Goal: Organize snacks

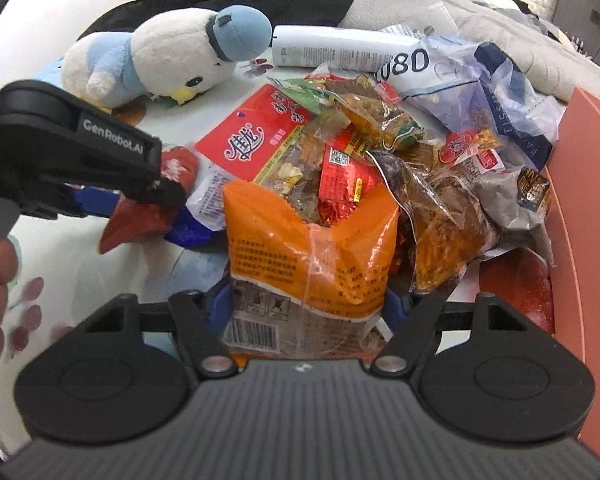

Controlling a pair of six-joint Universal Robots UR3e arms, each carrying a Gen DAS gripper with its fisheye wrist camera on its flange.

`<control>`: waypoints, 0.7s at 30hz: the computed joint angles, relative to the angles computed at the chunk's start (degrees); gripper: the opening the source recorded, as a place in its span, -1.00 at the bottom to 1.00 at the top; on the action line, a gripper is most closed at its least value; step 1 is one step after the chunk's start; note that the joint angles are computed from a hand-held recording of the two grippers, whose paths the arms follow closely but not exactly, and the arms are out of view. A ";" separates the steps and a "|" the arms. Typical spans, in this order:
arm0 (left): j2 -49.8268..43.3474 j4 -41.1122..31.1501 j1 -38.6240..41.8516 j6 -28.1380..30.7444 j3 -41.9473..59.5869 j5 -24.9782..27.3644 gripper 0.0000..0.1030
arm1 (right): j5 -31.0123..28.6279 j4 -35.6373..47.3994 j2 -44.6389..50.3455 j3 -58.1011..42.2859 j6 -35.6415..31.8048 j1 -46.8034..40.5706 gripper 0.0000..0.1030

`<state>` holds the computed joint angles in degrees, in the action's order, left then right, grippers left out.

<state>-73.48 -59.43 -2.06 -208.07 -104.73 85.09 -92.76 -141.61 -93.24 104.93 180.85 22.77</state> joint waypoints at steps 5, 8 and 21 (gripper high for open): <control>2.26 -1.99 -1.78 0.79 0.65 1.33 -0.20 | 0.53 1.62 -4.14 1.65 -0.71 -0.71 0.29; 4.74 -4.42 -3.30 -0.12 1.26 2.30 -0.21 | 1.56 3.79 -8.08 3.00 -1.21 -1.76 0.22; 12.68 -15.71 -18.60 -9.48 7.44 9.84 -0.22 | 6.63 20.38 -29.40 5.96 -0.47 -6.48 0.19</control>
<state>-60.80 -75.14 -20.67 -217.55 -97.30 94.93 -86.13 -121.24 -122.63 110.89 180.38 16.30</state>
